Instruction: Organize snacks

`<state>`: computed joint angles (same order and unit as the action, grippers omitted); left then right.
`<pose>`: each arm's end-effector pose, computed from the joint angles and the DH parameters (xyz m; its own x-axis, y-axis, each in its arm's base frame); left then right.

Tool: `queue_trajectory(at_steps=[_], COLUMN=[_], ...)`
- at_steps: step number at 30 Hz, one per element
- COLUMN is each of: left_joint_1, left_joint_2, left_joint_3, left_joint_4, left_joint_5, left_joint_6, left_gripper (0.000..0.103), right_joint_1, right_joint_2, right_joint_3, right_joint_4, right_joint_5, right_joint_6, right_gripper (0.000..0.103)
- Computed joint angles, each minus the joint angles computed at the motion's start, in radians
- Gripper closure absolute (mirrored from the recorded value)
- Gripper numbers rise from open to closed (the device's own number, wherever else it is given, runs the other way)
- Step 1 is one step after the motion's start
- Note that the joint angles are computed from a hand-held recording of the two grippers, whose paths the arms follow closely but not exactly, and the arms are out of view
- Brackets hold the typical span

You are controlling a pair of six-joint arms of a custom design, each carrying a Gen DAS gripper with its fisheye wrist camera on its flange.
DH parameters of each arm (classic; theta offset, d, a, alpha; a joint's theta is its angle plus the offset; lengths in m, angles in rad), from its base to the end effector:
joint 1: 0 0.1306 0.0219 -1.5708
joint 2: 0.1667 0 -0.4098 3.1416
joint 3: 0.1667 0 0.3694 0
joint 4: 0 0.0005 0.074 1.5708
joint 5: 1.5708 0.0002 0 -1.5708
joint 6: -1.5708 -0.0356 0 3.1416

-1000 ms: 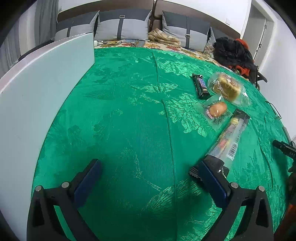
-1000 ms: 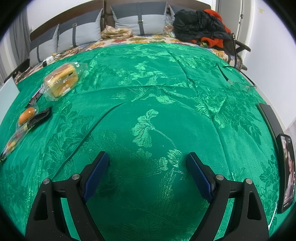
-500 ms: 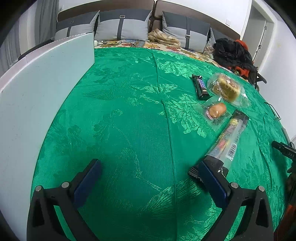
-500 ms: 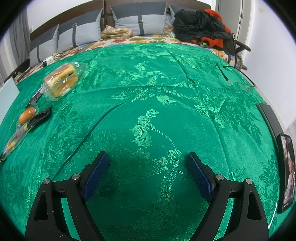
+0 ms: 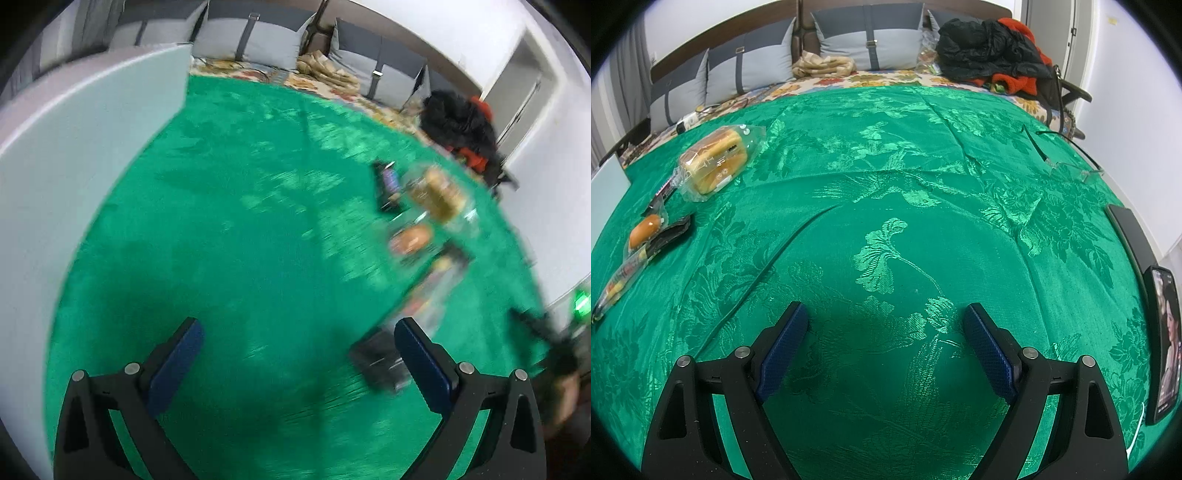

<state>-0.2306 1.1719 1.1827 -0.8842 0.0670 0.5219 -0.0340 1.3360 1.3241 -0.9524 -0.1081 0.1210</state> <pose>0.3568 -0.0867 0.4493 -0.7814 -0.3275 -0.5311 -0.1380 0.9209 -0.3647 0.4254 -0.0111 0.4451 -0.8118 -0.0924 -0.5765 -0.1266 0.9918 0.0192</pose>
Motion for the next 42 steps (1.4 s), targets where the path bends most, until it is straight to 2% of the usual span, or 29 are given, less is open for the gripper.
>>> queue_trajectory(at_steps=[1,5,7,9,13,16,17,18,19,20,22,25,30,37,42], left_joint_1=[0.003,-0.015,-0.02,-0.028,-0.082,-0.102,-0.103,-0.102,-0.098,-0.096,-0.091,-0.089,-0.039,-0.009,-0.03], left_joint_2=[0.02,0.187,0.281,0.37,0.53,0.609,0.629,0.644,0.656,0.649,0.63,0.579,0.408,0.177,0.084], left_joint_3=[0.033,0.279,0.397,0.501,0.679,0.759,0.776,0.786,0.792,0.775,0.744,0.674,0.489,0.241,0.115], left_joint_4=[-0.007,-0.113,-0.169,-0.209,-0.306,-0.372,-0.386,-0.395,-0.401,-0.379,-0.349,-0.304,-0.236,-0.25,-0.245], left_joint_5=[0.023,0.003,-0.001,0.013,-0.058,-0.098,-0.104,-0.107,-0.102,-0.108,-0.107,-0.152,-0.151,-0.171,-0.203], left_joint_6=[-0.009,-0.102,-0.109,-0.126,-0.226,-0.258,-0.257,-0.25,-0.238,-0.231,-0.228,-0.232,-0.191,-0.153,-0.101], left_gripper=[0.002,0.002,0.006,0.015,0.029,0.046,0.056,0.072,0.081,0.086,0.086,0.086,0.086,0.086,0.086], right_joint_1=[0.0,-0.002,-0.002,-0.002,-0.003,-0.003,-0.002,-0.003,-0.003,-0.002,-0.003,-0.002,-0.002,-0.002,-0.002], right_joint_2=[0.0,-0.001,-0.001,-0.001,0.001,0.002,0.002,0.002,0.002,0.002,0.002,0.002,0.002,0.003,0.003], right_joint_3=[0.0,-0.003,-0.003,-0.003,-0.003,-0.003,-0.003,-0.003,-0.003,-0.003,-0.003,-0.003,-0.003,-0.003,-0.003], right_joint_4=[0.0,0.002,0.002,0.002,0.003,0.004,0.004,0.004,0.004,0.005,0.004,0.004,0.004,0.004,0.004], right_joint_5=[-0.001,-0.003,-0.004,-0.004,-0.005,-0.005,-0.005,-0.005,-0.005,-0.005,-0.006,-0.005,-0.005,-0.006,-0.005], right_joint_6=[0.0,0.002,0.002,0.002,0.002,0.001,0.001,0.001,0.001,0.001,0.002,0.002,0.002,0.002,0.002], right_gripper=[0.014,0.014,0.014,0.014,0.013,0.013,0.013,0.013,0.013,0.013,0.013,0.013,0.013,0.013,0.013])
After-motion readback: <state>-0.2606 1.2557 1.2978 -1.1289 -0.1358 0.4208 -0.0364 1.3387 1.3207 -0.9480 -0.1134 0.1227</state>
